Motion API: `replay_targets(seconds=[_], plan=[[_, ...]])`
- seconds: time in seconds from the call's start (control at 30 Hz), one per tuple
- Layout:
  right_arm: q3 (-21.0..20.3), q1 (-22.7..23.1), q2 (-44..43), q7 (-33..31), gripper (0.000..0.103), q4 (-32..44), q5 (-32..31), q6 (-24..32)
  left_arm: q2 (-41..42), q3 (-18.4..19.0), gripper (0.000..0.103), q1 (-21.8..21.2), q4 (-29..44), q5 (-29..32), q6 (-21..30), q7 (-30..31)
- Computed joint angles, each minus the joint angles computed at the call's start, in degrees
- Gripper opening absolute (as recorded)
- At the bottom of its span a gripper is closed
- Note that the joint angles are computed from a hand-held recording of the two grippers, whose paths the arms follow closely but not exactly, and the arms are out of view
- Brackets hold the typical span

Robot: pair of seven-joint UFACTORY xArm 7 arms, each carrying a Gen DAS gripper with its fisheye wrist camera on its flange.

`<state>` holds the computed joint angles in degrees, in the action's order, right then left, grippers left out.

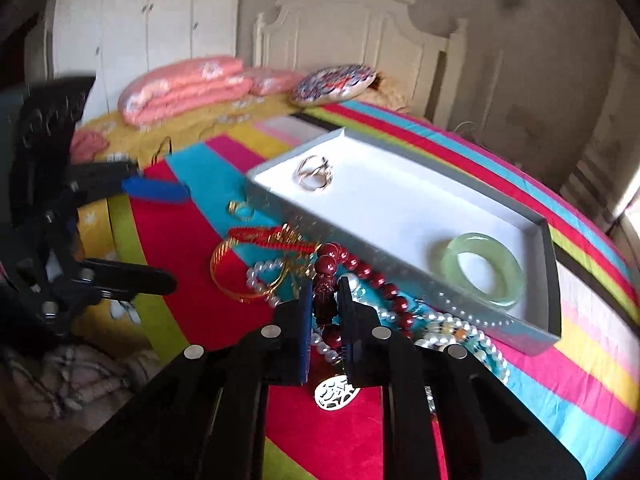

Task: Organize jewelry
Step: 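Grasp the dark red bead bracelet with the right tool while the left tool grasps the red string bracelet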

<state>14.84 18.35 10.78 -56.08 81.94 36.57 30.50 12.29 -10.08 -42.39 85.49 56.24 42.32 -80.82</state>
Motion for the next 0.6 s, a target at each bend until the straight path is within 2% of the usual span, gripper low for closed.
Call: replay_targets(seconds=[0.07,0.1,0.23,0.37,0.53,0.6], plan=[[0.4,-1.3,-0.3,-1.2,0.015,0.3,4.6,0.7,0.6,-0.2,0.075,0.3,0.8,-1.3,-0.5,2.4],[0.5,-1.8,-0.7,-1.9,0.015,0.3,7.0,0.9,1.6,-0.1,0.075,-0.1,2.4,-1.1,1.0,3.7],[0.0,-3.0,-2.0,-4.6,0.015,0.4,15.1,1.6,4.7,0.9,0.061,-1.2,7.4,-3.0,4.7,9.6],[-1.0,-3.1,-3.9,-7.4,0.015,-0.5,20.0,2.0,5.5,2.1,0.043,-0.5,8.3,-6.1,3.4,12.4],[-2.0,-2.3,-4.7,-8.4,0.015,-1.2,21.9,1.7,7.8,3.0,0.043,-1.7,11.4,-7.8,5.5,17.3],[-2.3,-2.1,-4.6,-8.3,0.015,-1.0,22.2,2.1,9.6,3.4,0.040,-2.7,14.0,-8.4,8.7,20.1]])
